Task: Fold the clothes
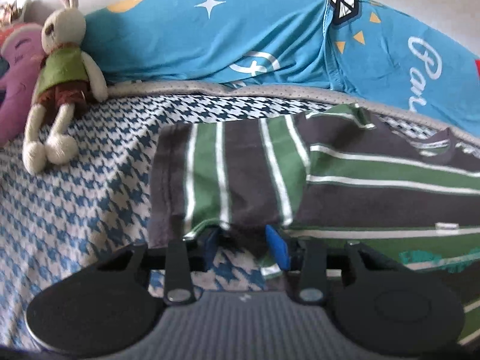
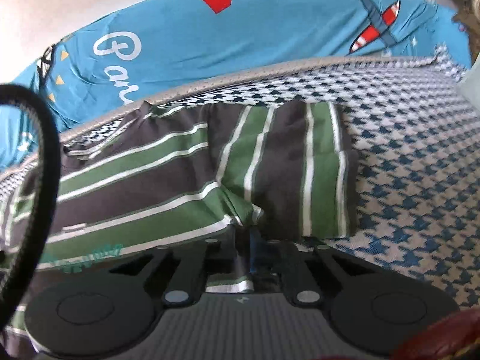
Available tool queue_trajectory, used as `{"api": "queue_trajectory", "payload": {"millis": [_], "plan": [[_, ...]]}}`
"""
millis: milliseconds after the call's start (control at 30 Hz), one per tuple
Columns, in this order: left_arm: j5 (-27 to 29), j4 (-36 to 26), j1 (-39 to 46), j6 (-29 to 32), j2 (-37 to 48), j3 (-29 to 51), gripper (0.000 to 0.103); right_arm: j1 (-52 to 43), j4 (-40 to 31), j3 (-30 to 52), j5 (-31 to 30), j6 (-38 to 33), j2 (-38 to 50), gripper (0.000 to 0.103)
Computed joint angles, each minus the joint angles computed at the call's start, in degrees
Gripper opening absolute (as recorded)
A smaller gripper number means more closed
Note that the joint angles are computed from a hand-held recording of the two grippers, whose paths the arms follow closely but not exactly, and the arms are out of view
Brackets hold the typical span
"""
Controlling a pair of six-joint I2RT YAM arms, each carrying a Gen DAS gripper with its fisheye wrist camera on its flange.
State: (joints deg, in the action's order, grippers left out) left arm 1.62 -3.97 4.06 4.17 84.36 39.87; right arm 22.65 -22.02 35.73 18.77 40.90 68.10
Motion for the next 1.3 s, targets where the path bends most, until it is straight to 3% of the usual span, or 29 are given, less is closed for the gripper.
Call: {"api": "queue_trajectory", "payload": {"millis": [167, 367, 700, 900, 1167, 1300], "plan": [[0.97, -0.54, 0.55, 1.30, -0.85, -0.13, 0.038, -4.25, -2.93, -2.56, -8.07, -0.65, -9.59, 0.019], [10.17, -5.92, 4.95, 0.16, -6.28, 0.00, 0.055, -0.65, -12.25, -3.20, -8.79, 1.18, -18.66, 0.020], [15.28, -15.08, 7.77, 5.10, -18.18, -4.55, 0.070, 9.02, -23.90, -3.35, -5.19, 6.79, -23.51, 0.020], [18.10, -20.25, 10.77, 7.38, -22.90, -7.07, 0.071, 13.73, -25.73, -3.69, -2.66, 9.03, -22.71, 0.020], [18.24, -22.73, 14.28, 11.14, -27.50, -10.75, 0.071, 19.49, -26.14, -3.06, 2.05, 10.32, -19.01, 0.021], [17.62, -22.26, 15.77, 11.80, -27.92, -12.27, 0.071, 21.58, -25.65, -2.91, 3.81, 11.06, -17.65, 0.008]]}}
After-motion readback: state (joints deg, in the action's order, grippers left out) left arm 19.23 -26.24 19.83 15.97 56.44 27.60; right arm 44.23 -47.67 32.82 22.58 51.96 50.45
